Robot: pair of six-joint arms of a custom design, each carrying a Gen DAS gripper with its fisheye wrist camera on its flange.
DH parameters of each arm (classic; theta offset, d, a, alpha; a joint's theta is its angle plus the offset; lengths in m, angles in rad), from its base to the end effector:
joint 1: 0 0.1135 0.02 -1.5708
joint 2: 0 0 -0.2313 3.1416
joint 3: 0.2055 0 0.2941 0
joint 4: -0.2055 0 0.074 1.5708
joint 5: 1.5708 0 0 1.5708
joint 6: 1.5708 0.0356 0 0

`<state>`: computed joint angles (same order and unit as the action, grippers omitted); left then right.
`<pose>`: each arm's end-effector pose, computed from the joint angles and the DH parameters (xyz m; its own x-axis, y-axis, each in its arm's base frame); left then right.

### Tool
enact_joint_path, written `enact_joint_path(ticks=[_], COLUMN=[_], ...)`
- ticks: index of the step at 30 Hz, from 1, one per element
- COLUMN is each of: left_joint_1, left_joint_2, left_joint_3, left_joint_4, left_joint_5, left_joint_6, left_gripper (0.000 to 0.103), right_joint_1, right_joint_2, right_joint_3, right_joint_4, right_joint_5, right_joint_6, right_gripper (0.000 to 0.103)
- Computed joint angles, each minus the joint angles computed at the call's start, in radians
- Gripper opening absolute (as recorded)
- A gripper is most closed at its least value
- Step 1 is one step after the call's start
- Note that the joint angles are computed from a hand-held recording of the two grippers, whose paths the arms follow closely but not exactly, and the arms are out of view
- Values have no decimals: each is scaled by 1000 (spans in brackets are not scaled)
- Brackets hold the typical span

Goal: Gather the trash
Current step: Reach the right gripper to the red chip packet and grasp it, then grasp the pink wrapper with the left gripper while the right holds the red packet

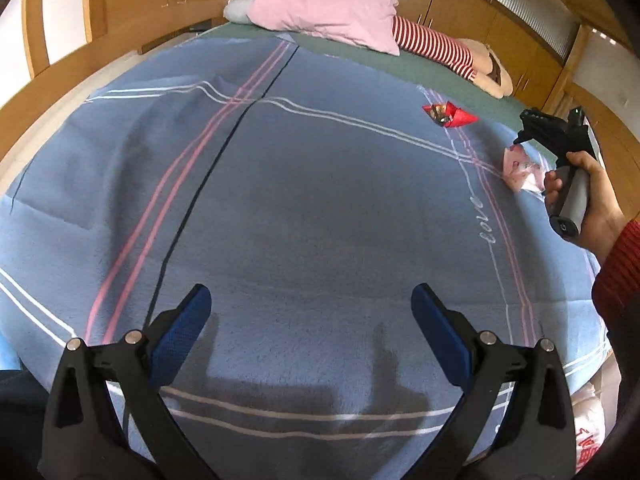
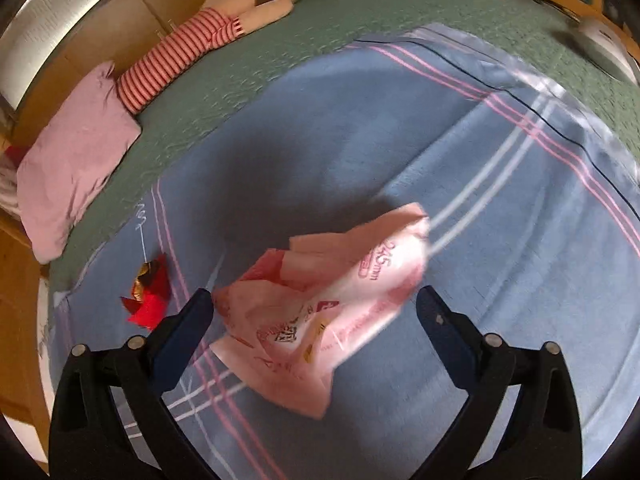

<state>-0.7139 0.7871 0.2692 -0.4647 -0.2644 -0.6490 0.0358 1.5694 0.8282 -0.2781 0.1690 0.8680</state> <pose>0.1548 -0.1218 0.0968 -0.8167 -0.0643 -0.5735 0.0362 0.9861 -0.1621 0.3297 0.0058 0.1018 -0.5099 0.7344 -0.4480 0.6836 0.6620 0.3072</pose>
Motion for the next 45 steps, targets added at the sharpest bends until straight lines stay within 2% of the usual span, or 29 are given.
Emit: enact_joint_path(ticks=[1,2,3,4,5,6,10,13,14,16,18,19,21,24,28,29,31,33,35,36,38,39,42,45], left_joint_1=[4,11,16,21,30,37,72,84,93,116,142,148,138,122,163,170,189,207,220,229,230,228,225,208], left_joint_2=[25,33,19,0,-42,-65,-126,-269,-350,-393,-351,-327,-303,-283,-275,-268,-249,-222,-222,-234,-271,-284,-320,-371], left_joint_3=[10,14,8,0,-16,-24,-48,-86,-111,-126,-122,-118,-111,-108,-121,-119,-116,-110,-111,-114,-124,-127,-136,-145], left_joint_4=[5,4,-1,-8,-20,-27,-51,-124,-163,-187,-167,-155,-144,-128,-107,-103,-88,-74,-68,-70,-82,-90,-107,-128], left_joint_5=[6,16,21,27,35,39,55,-21,-46,-31,29,49,51,19,57,61,69,80,91,95,84,80,97,91], left_joint_6=[3,1,-5,-14,-30,-38,-79,-146,-187,-216,-222,-218,-215,-218,-193,-191,-180,-166,-167,-164,-163,-164,-161,-147], left_gripper=[100,100,100,100,100,100,100,100,100,100,100,100,100,100,100,100,100,100,100,100,100,100,100,100], right_joint_1=[9,23,33,39,43,51,124,218,264,348,399,415,416,393,311,300,265,249,260,262,273,294,355,406], right_joint_2=[8,10,10,3,-4,-22,-62,-45,-15,31,31,16,43,243,552,599,615,635,565,533,433,380,279,189], right_joint_3=[5,11,14,16,15,10,38,81,112,164,187,181,213,411,727,767,753,754,655,619,496,442,331,213], right_joint_4=[8,6,9,17,25,29,2,-69,-108,-152,-129,-80,-9,-56,-240,-260,-249,-260,-197,-183,-115,-110,-133,-162], right_joint_5=[14,40,44,14,-14,-42,-141,-341,-408,-483,-402,-326,-150,182,254,250,171,109,88,46,-63,-78,-117,-220], right_joint_6=[-28,-51,-80,-125,-149,-168,-278,-381,-427,-497,-520,-516,-485,-456,-387,-355,-335,-332,-315,-302,-304,-320,-330,-298], right_gripper=[83,75,61,55,36,33,32,33,35,52,87,91,93,93,92,87,73,47,34,32,32,32,32,32])
